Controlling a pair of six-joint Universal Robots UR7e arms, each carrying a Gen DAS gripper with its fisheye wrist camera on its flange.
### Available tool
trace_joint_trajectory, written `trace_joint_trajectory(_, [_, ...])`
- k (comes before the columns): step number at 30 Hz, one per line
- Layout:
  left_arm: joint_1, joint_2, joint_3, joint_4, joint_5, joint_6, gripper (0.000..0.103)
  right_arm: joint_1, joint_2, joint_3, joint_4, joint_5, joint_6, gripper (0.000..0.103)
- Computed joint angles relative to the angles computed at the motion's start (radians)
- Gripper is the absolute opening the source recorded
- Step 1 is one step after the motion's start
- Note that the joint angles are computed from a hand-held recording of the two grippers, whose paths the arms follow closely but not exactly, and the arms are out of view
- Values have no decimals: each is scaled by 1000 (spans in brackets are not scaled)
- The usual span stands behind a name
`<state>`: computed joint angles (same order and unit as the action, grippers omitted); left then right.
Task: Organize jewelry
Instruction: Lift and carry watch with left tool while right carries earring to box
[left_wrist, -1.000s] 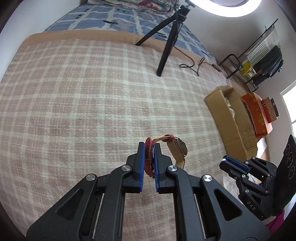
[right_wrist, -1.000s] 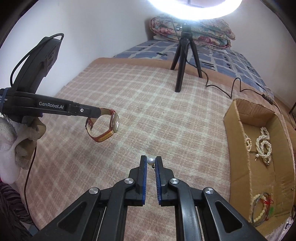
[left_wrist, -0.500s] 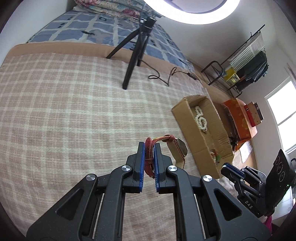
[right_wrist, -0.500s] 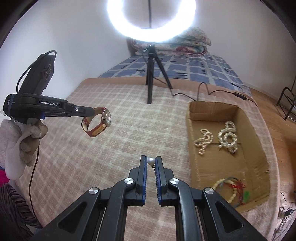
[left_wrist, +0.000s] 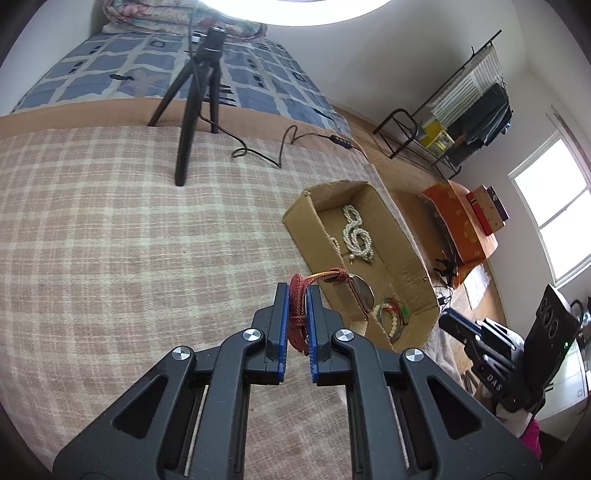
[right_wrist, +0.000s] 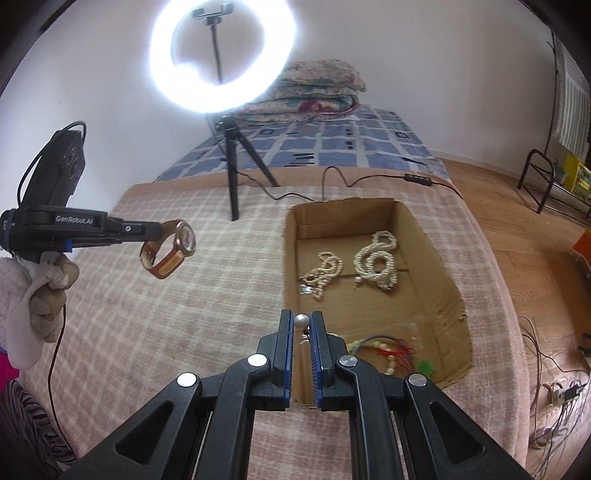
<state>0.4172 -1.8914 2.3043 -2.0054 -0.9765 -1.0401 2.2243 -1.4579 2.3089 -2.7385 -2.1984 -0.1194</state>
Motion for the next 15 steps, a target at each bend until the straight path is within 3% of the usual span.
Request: trace_joint_trajectory(15, [33,240,-9,-293,-83,112,7,-122,-23,-26,-33,10,-32,6])
